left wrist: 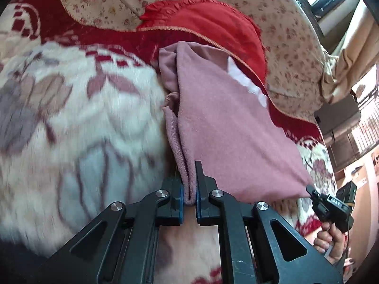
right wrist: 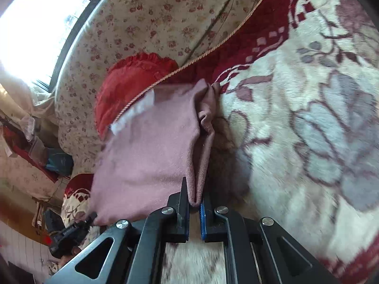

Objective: Fold small clothes

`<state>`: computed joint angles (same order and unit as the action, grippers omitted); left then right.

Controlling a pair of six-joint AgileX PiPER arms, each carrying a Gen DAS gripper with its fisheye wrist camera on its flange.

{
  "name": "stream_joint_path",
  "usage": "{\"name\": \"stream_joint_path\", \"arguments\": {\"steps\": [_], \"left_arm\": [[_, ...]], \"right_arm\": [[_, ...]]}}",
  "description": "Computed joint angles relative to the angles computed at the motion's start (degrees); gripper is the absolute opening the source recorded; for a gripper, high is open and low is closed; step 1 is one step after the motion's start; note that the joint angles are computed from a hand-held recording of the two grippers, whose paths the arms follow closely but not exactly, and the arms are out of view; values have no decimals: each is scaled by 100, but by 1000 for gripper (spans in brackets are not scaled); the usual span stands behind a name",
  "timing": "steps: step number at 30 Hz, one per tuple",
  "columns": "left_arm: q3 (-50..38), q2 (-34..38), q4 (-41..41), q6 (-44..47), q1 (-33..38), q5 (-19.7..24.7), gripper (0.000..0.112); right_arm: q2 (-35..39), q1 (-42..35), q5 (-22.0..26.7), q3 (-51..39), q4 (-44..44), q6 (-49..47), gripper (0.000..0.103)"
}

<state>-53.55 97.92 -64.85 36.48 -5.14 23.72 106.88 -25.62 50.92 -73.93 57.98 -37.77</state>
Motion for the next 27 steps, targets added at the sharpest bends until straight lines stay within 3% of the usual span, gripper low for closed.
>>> {"name": "stream_joint_path", "arguments": {"steps": [6,9,11,13,16,18,19,23,27], "left_arm": [[834,-739,-173,-79,-284,27,6],[1102,-889,-222,-81,-623,-304,6],[1055,-758,260,-535,-909,-646,6],[942,-582,891,-1126,-1066,-820,6],[921,-488,704,-979,-1040,-809,10],[894,-461,772,-1002,-1040,-830,13],[887,-438,728,-963,-1051,-826,17],[935,-409,-54,-222,-1012,-745,26],[1053,-362,-1193,929,-814,-520,29]], "right_arm": [[-825,-638,328,1066,-23,-297,6],[-1035,-889,332,1404,-13,-333,6],[-1006,-905,274,1401,-42,-273,6],[-1091,-786,-82,1317,-315,148,8],[-1463,-580,-880,1202,-937,914,12],[-1585,-263,-1200,921,-1481,1421,17],[-1543,5,-1132,615,-1666,1504,18],[-781,1419,-282,-967,-1877,1358,20],[681,2919,706,-3259,-2173,1609,24]]}}
